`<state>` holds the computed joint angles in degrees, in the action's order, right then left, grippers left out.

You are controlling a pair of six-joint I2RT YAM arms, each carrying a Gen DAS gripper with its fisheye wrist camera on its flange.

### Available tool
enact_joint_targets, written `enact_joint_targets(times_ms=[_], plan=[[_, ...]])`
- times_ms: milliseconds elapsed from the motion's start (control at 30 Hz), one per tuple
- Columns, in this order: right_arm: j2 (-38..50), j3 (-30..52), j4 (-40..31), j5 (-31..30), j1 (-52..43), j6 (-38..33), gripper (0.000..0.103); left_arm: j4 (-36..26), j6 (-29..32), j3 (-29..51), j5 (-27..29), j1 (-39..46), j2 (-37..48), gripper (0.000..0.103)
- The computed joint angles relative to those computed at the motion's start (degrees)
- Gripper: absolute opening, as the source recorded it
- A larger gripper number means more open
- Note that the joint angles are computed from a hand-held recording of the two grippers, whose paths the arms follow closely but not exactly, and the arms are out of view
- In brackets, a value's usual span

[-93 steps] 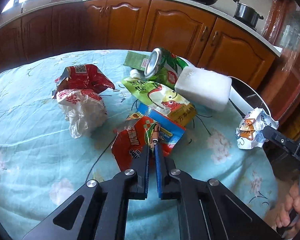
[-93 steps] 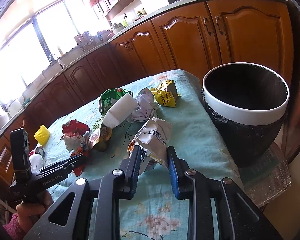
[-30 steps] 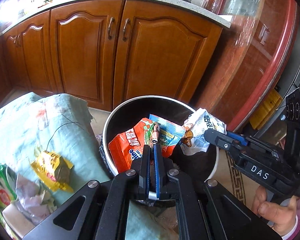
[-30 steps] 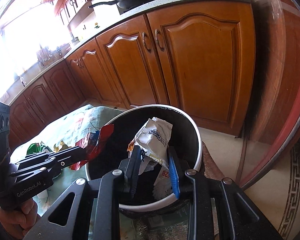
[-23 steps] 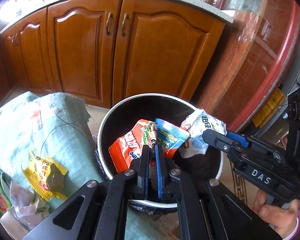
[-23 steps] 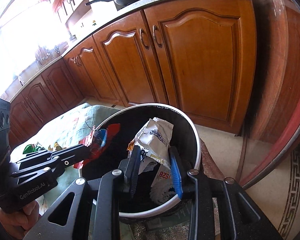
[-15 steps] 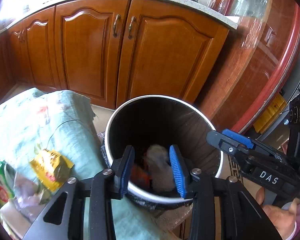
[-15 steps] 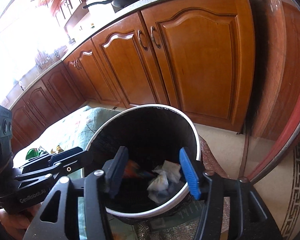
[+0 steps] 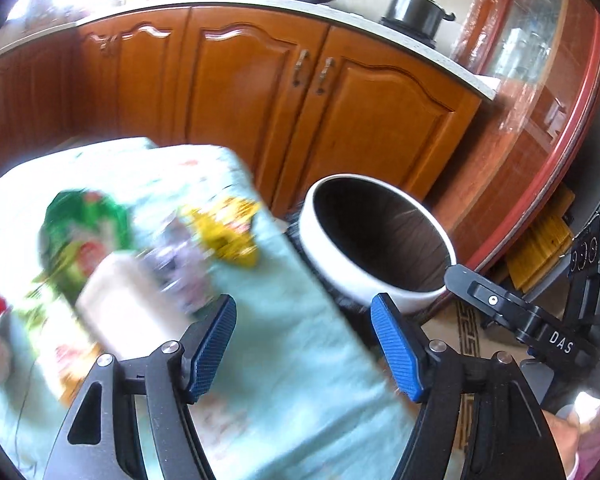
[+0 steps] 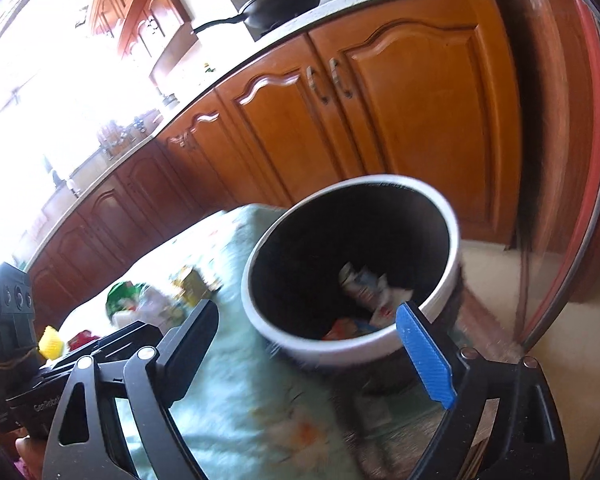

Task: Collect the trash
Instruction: 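Move both open grippers back over the trash on the table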

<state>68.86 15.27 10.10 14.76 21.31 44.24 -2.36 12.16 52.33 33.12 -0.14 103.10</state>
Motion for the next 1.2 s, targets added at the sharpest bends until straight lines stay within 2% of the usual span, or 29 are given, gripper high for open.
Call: enact_joint_targets(times_ms=[333,533,700,967,1200], plan=[[7.64,2.18,4.91,4.48,13.89,9.08,0.092,-8.09,9.16,-6.33,6.95,14.47,-7.45,0.070],[13.59,5.81,6.79,6.05,20.06,11.67,0.092,-14.03,16.64,-7.26,10.68,22.32,-9.75,0.070],[18.06,9.17,7.55,6.45,23.11,12.13,0.092,-17.02,20.46,-6.64,11.89,28.30,-9.80,0.070],[24.16,15.12,7.42,5.60,25.28,10.85,0.092,-20.12,21.57,-2.60,11.53,35.79,-7.21,0.069],[30.15,22.56,4.30,4.96,26.72,7.14,0.091,-19.95,19.79,1.20,10.36,40.49,-4.12,0.070]])
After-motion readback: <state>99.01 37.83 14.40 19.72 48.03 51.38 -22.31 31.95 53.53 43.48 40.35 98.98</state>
